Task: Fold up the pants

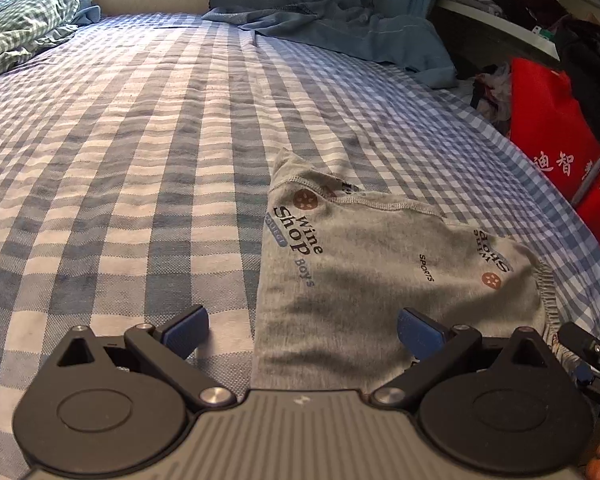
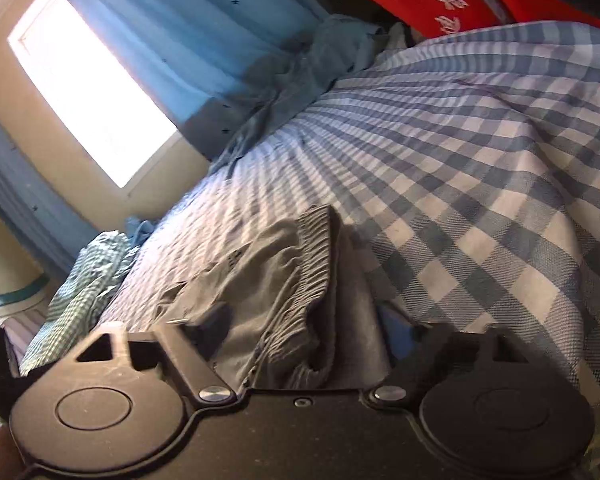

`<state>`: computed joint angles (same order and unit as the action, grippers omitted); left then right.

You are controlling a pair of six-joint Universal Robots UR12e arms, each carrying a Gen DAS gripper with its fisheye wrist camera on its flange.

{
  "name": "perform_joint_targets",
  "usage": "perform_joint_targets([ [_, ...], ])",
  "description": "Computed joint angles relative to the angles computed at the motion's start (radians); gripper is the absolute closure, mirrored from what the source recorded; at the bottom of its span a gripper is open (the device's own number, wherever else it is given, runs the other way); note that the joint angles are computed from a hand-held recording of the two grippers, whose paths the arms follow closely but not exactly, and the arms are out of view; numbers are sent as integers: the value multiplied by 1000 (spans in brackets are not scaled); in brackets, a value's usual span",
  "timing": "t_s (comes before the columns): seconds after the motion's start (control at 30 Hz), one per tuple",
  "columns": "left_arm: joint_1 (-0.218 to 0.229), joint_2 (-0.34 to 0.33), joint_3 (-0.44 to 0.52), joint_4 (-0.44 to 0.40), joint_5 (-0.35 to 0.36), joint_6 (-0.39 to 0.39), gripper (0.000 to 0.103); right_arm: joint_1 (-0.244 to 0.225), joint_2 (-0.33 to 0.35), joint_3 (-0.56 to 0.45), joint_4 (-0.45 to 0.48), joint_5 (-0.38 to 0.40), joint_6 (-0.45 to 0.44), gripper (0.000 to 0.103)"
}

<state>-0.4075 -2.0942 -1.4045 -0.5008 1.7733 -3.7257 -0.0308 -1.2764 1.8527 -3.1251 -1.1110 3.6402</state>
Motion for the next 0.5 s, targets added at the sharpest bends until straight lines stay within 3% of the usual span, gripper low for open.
perform_joint_targets([
  [0.07,-3,1,1,-9,3,17,1,1,0,0,14,-27,26,58],
  [0.37,2,19,-22,6,-17,11,10,-14,2,4,12,16,41,59],
  [0.5,17,33,-49,51,-58,-16,27,-11,1,-1,23,12,33,59],
])
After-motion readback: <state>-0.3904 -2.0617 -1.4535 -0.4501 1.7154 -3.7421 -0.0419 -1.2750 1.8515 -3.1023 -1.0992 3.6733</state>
